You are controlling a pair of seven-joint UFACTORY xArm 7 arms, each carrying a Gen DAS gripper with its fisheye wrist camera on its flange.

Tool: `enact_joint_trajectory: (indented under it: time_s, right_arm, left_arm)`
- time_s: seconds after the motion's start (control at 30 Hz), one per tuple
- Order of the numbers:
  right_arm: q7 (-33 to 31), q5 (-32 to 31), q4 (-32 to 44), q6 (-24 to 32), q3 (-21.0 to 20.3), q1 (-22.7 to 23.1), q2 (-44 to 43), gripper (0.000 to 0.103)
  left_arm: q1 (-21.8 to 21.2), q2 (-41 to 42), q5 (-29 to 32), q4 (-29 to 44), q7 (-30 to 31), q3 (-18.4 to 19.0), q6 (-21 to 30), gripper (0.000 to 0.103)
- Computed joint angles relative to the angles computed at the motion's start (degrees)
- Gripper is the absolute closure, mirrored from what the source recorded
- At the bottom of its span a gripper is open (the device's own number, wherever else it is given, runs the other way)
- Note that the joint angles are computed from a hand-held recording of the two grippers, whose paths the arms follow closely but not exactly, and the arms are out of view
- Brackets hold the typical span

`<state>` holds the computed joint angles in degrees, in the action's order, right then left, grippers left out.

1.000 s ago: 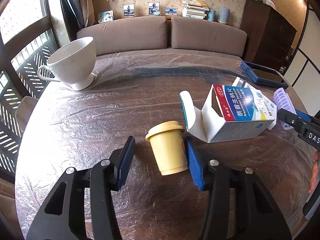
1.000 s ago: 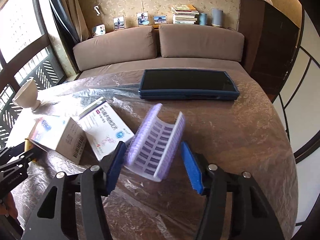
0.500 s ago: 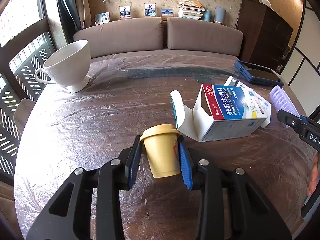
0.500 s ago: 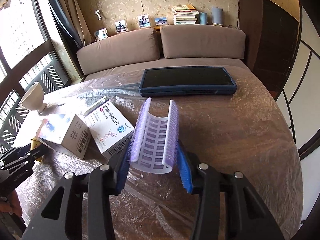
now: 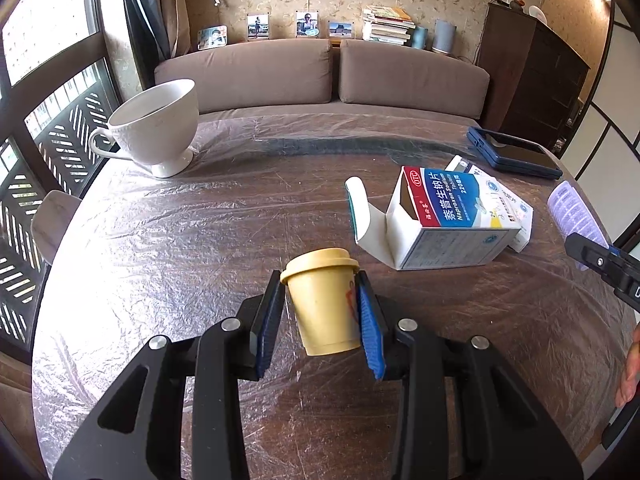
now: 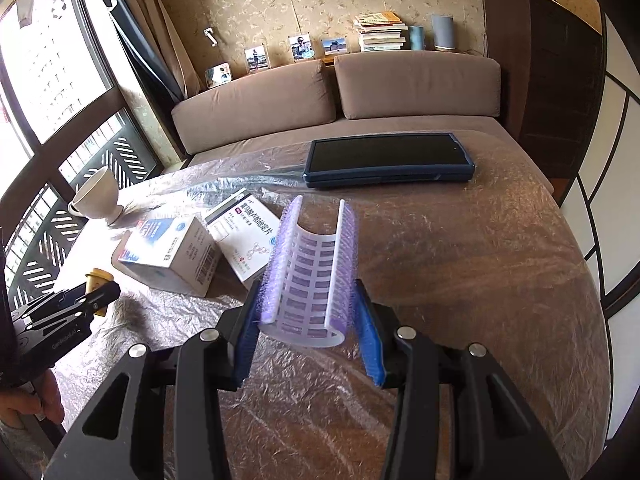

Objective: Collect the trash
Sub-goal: 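Carry the yellow cup and lavender roller with both tools over the white bin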

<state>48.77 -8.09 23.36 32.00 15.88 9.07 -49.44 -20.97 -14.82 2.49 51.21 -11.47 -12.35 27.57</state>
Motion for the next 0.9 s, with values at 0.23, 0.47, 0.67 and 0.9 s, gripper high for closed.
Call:
enact_joint_trajectory:
  time_s: [0.23,0.47,0.67,0.9]
  right_arm:
    - [0.07,0.94,0.03,0.65,0.09,1.84,-0.71,0.06]
    - [-0.35,2.27,-0.49,2.38,-0.12,4.02,-3.04,0.06]
    - [-0.92,3.59,-0.85,3.95,0.07,6.01,-5.07,0.06]
    - [-1.63,4.92,-1.16,5.96,0.7,8.61,-7.52,0.06]
  left_arm:
    - [-0.57,-1.5,-1.44,-0.42,0.64,0.31,0.77,0.065]
    - [-1.62,-3.64,-3.48,-1.48,0.55,0.07,1.42,0.065]
    - [-2.68,-6.09,-4.95,-3.1,0.5,-0.05,2.05,0.065]
    - [-3.35,-9.96,-5.87,-5.76,-1.18,-0.89,2.94,0.065]
